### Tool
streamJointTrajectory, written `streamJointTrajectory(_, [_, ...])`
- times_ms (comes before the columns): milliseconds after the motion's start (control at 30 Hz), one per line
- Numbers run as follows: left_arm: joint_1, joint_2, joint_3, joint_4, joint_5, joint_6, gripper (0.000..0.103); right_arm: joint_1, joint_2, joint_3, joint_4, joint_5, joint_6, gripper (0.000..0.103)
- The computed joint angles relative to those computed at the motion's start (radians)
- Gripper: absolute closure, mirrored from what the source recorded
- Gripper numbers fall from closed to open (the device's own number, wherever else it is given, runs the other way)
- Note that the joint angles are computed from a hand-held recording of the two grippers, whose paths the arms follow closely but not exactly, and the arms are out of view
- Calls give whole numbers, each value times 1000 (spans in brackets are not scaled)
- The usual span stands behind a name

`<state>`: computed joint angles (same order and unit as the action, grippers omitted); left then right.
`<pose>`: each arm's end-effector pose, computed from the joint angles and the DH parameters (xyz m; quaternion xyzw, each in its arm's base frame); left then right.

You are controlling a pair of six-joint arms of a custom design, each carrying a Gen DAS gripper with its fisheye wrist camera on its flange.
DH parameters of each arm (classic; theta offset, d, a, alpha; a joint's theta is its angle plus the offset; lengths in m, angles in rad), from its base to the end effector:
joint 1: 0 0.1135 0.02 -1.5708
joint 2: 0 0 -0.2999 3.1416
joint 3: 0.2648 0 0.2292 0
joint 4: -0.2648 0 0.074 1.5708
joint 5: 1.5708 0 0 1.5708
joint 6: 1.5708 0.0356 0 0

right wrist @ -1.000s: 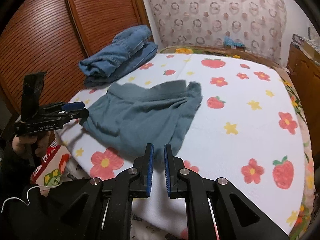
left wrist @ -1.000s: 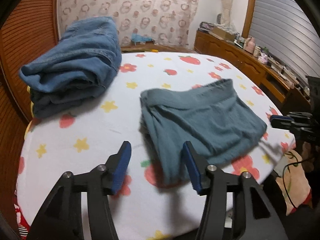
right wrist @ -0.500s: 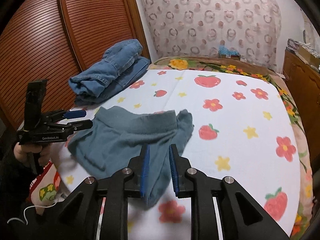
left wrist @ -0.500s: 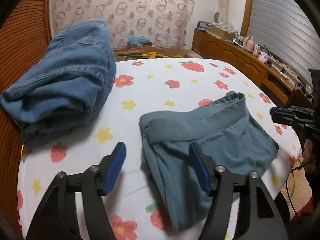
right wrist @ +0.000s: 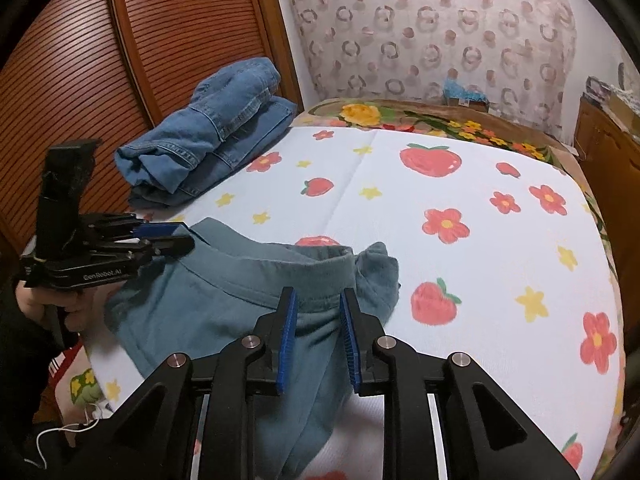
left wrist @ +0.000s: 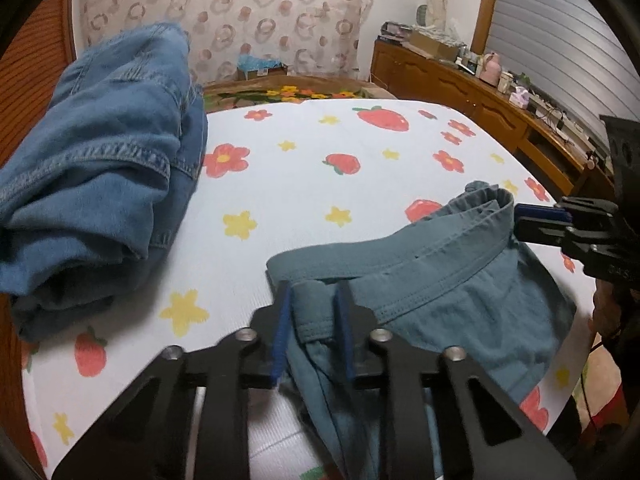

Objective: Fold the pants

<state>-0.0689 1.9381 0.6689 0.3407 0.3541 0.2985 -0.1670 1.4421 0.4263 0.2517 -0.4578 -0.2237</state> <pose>0.3134 -0.0340 0.1140 0.2253 0.9082 -0.1304 0.3278 0.2250 -0.0220 0.1812 -0.1144 0.8929 0.1305 0.4155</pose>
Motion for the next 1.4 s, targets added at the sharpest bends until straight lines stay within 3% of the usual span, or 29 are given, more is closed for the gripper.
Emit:
streamJointTrajectory(100, [15,-29,-16,26,27,-2,95,18,38,18,17,15,15,80])
streamJointTrajectory(467, [23,-24,7,42,6,-40,95,39,97,37,59,63,49,80])
streamJointTrajectory(600, [19,-10,13,23,-8,-45,95,42,84,31,57,69,49,74])
streamJointTrajectory(633, [19,-9,15,15,-9,-45,93,41,79,28,58,69,49,72])
streamJointTrajectory(700, [14,-8,13,13,-26,-42,79,35,71,22,56,63,47,69])
streamJointTrajectory(767, [11,-6,6,23,-38,-44,42,31,66,18,54,62,48,68])
streamJointTrajectory(833, [15,-4,-9,47,-24,-46,26,25,60,14,51,57,47,66])
streamJointTrajectory(1000, [10,14,-20,58,-34,-46,25,3,46,6,45,48,39,49])
streamJointTrajectory(1400, [-3,51,-7,42,-55,-41,23,16,107,37,24,86,57,48])
